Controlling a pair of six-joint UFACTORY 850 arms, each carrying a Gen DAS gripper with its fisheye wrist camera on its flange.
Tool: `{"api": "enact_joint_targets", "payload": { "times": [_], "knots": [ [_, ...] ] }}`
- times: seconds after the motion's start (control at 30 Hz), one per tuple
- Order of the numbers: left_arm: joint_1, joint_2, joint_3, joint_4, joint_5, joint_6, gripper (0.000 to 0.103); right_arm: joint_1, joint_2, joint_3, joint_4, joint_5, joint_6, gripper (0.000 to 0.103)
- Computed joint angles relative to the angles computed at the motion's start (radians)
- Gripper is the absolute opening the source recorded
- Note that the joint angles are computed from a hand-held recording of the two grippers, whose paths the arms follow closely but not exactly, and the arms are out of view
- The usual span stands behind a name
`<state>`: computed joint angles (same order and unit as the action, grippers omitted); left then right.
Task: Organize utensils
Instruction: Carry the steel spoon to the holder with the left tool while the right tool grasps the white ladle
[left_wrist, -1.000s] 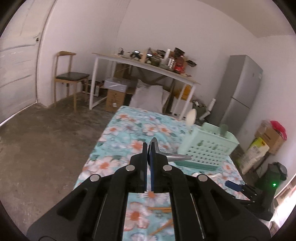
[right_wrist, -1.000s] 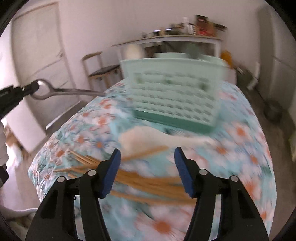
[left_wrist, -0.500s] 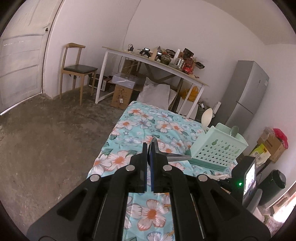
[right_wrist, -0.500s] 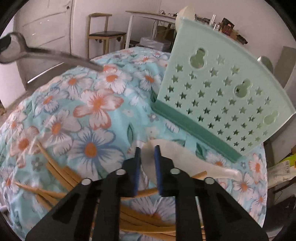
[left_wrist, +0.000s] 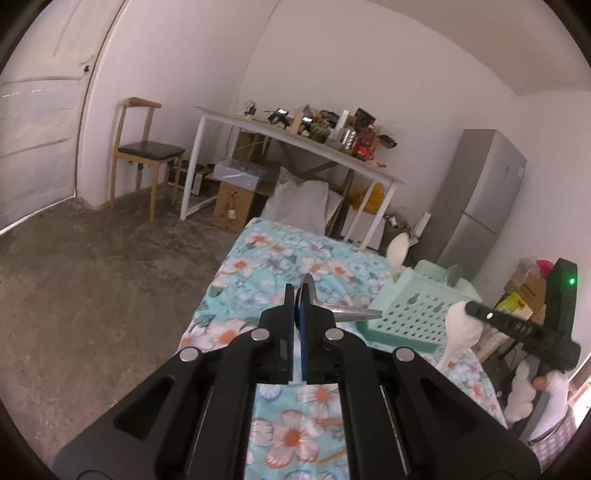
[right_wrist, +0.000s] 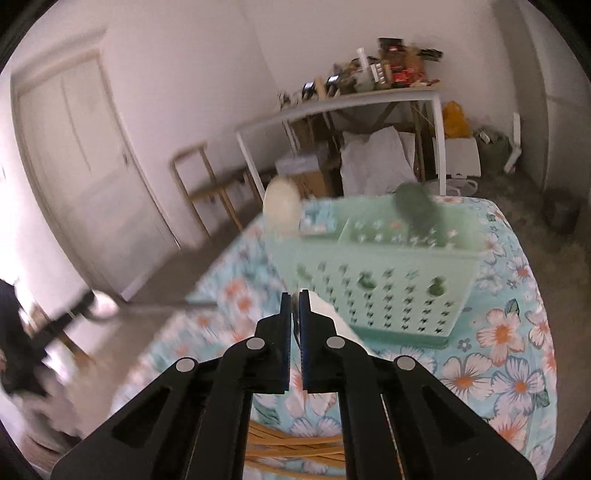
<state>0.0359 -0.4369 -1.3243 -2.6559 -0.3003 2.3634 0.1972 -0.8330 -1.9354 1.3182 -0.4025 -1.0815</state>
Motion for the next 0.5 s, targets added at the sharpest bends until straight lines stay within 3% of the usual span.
{"api": "enact_joint_targets", "payload": {
  "times": [0.23,0.37,0.5],
  "knots": [
    [-0.020,-0.018,-0.076,0.080,-0.038,-0.073,0.002,-0.055,0.087,0.128,0.323,-0.064,-0.266,0.002],
    [-0.046,-0.046,-0.150,0.020,-0.021,0.027,0.002,-0.080,0.114,0.169,0.398,-0.095,-0.337,0.002],
    [-0.090,-0.094,-0.260,-0.153,0.047,0.269,0.002,-0.098,0.130,0.209,0.469,-0.118,-0.402,0.002]
  ]
}}
